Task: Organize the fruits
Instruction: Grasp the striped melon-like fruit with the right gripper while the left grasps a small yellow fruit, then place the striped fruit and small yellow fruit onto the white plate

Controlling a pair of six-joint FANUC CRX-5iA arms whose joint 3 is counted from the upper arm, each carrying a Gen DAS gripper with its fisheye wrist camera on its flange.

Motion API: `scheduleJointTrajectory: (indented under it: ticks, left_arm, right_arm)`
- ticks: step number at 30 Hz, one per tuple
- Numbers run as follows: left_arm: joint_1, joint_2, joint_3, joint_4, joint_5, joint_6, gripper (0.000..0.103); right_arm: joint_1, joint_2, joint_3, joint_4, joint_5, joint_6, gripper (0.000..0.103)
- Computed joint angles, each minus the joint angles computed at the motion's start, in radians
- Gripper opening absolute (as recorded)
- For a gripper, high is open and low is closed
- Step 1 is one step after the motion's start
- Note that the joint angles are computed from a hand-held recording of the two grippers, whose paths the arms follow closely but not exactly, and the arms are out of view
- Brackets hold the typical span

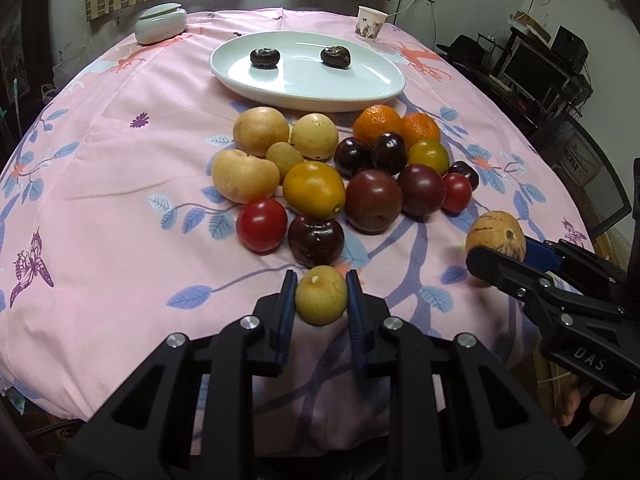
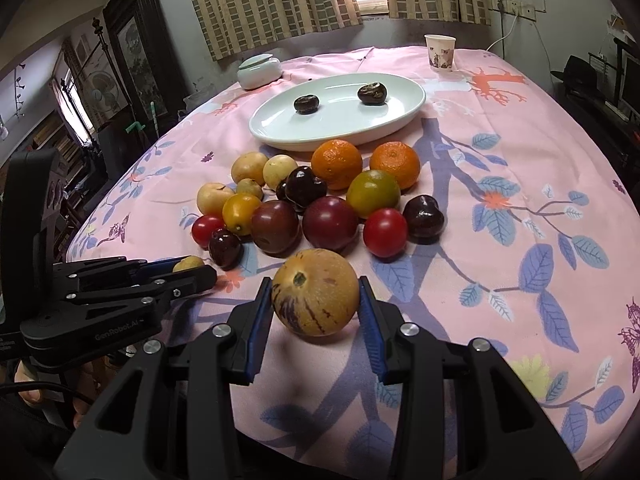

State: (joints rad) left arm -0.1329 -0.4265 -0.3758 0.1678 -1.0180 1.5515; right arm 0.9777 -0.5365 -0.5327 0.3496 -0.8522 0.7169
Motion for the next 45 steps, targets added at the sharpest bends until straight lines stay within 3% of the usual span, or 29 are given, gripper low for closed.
scheduleJointTrajectory:
  ticks: [17, 24, 30, 33, 38, 41, 45]
  left_arm:
    - [0.104, -0.025, -0.011, 0.082, 0.000, -0.087, 0.025]
    - [0.126, 0.037, 0.065, 0.140, 0.013, -0.176, 0.025]
    - [0.112, 0.290, 0.362, 0.098, -0.005, -0.163, 0.025]
    - [0.100, 0.483, 0.584, 0.054, -0.074, -0.110, 0.025]
    - [0.096, 0.751, 0.876, 0.022, -0.181, -0.007, 0.025]
    - [0.101, 0.856, 0.979, 0.031, -0.238, 0.026, 0.025]
    - [0.097, 0.916, 1.036, 0.023, -0.256, 0.030, 0.025]
  right_arm:
    - [-0.030, 0.070, 0.071, -0.050, 0.015, 0.078, 0.042]
    - [-0.153, 0.165, 0.246, -0.253, 0.003, 0.351, 0.042]
    - [-0.284, 0.391, 0.510, -0.337, -0.039, 0.591, 0.042]
    - [-0.357, 0.531, 0.673, -0.421, -0.085, 0.671, 0.042]
    - [-0.416, 0.775, 0.932, -0.442, -0.173, 0.729, 0.042]
    - [-0.449, 0.881, 1.057, -0.485, -0.243, 0.755, 0.042]
    - [-0.464, 0.966, 1.156, -0.495, -0.308, 0.763, 0.042]
